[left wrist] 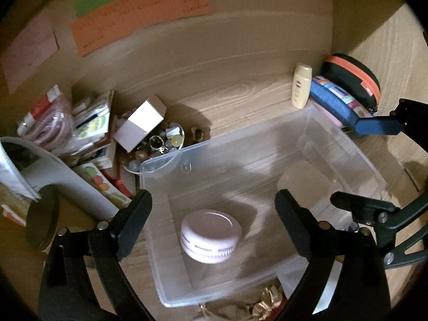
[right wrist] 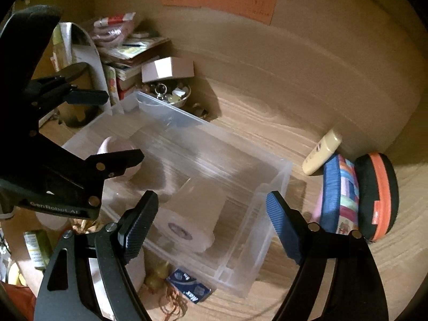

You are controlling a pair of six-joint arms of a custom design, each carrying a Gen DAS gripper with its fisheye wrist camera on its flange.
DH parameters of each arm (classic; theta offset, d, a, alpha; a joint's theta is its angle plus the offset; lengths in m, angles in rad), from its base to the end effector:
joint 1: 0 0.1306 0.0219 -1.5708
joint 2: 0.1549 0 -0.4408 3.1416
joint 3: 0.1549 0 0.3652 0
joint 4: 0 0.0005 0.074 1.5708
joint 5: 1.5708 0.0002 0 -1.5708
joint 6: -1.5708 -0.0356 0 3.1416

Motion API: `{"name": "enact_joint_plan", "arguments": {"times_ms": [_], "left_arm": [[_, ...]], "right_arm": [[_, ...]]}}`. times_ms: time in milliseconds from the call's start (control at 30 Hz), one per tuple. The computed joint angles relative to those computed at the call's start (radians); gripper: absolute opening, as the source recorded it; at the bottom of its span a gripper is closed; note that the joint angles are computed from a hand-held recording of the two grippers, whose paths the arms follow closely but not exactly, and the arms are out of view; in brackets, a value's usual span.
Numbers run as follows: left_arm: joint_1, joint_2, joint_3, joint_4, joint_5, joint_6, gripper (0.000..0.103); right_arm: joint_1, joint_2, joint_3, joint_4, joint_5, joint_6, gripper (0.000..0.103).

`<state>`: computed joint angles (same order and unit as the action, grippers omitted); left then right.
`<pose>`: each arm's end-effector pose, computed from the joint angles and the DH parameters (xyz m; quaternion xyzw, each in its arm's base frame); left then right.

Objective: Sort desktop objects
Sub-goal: 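Withdraw both tools from the clear box toward the remaining items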

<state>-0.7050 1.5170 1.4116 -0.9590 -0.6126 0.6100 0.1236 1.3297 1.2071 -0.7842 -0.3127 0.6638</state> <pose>0.3781 -0.2955 0.4404 -0.0316 0.9256 0.0851 0.3674 0.4083 0.0613 0.4400 -0.4051 0.8430 0.0560 0.3496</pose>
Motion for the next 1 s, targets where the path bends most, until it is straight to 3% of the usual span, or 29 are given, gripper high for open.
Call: {"name": "enact_joint_plan", "arguments": {"times_ms": [233,633,767,1000], "left_arm": [[-0.048,-0.042,-0.018,-0.014,-0.063,0.036,0.097],[-0.143,-0.132,-0.082,-0.028,-0.194,0.136,0.101],[-0.179,-0.166,-0.117,-0.038,-0.240,0.180,0.101],[-0.232,-0.203,-0.187,-0.095,-0.276,0.309,0.102]], "right_arm": [[-0.028,-0.075,-0.053,0.031,-0.023,0.016,0.081],[-0.109,-0.169,-0.101,0.044,-0.145,0.018,0.083],[-0.148,-0.197,-0.123,0.071,-0.192,0.003,0.092],[-0.198,-0.222,-0.174,0.073,-0.219,0.006,0.093]]}}
